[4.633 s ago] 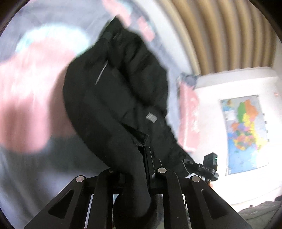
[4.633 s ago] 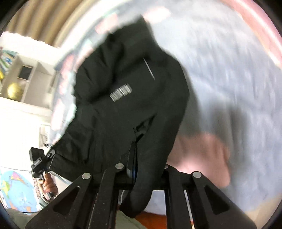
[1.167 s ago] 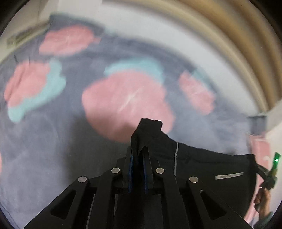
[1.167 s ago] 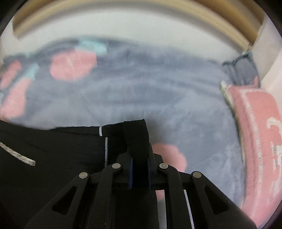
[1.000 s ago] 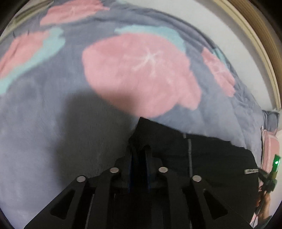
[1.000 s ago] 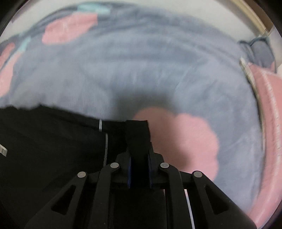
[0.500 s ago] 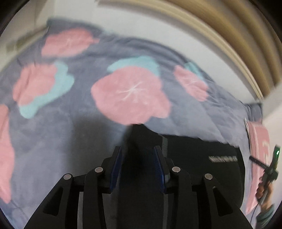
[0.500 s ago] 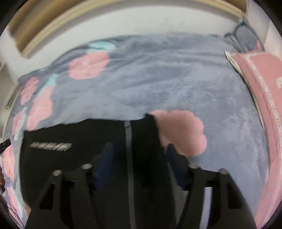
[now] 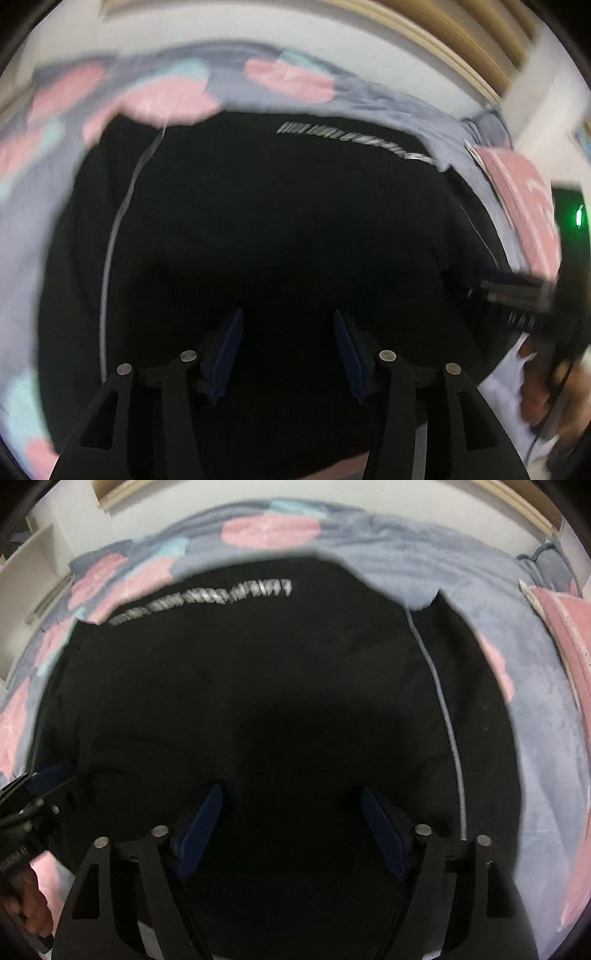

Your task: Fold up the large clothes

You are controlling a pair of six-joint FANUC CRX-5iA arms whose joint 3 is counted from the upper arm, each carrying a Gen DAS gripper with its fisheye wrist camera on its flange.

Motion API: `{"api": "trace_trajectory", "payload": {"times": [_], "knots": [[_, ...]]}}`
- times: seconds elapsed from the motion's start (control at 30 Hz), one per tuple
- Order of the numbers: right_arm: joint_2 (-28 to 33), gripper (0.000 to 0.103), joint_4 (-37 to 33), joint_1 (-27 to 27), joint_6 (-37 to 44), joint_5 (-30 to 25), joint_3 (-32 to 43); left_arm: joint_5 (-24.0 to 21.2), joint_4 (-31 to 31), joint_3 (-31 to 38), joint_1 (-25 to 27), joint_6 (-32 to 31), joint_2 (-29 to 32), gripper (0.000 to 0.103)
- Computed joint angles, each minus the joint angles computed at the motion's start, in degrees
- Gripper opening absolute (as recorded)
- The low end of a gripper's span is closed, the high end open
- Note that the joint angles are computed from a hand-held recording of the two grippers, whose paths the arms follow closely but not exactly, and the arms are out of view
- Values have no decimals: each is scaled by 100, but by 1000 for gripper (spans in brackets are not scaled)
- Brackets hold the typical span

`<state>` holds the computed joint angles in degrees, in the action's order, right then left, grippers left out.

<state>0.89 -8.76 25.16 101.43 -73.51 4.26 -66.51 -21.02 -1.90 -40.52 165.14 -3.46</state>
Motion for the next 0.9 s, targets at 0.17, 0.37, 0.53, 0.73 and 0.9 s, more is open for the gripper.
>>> {"api": "trace_trajectory", "payload": {"times": [0.17,0.37,0.53,0.73,0.9], "knots": [[3,85,114,44,-141,184,-162,174,181,-85,252,-57,83,53],[62,84,-47,-102,-137,-194,110,-71,238,113,247,-228,124,53],[-47,77,-464,-81,405,-198,718,-602,-541,715,63,-341,60,53],[861,77,179,400,-211,-319,1278,-480,685,619,1316,-1399,379,53],[1215,94,-112,169,-431,-277,1148,-124,703,309,1386,-1672,628,56]]}}
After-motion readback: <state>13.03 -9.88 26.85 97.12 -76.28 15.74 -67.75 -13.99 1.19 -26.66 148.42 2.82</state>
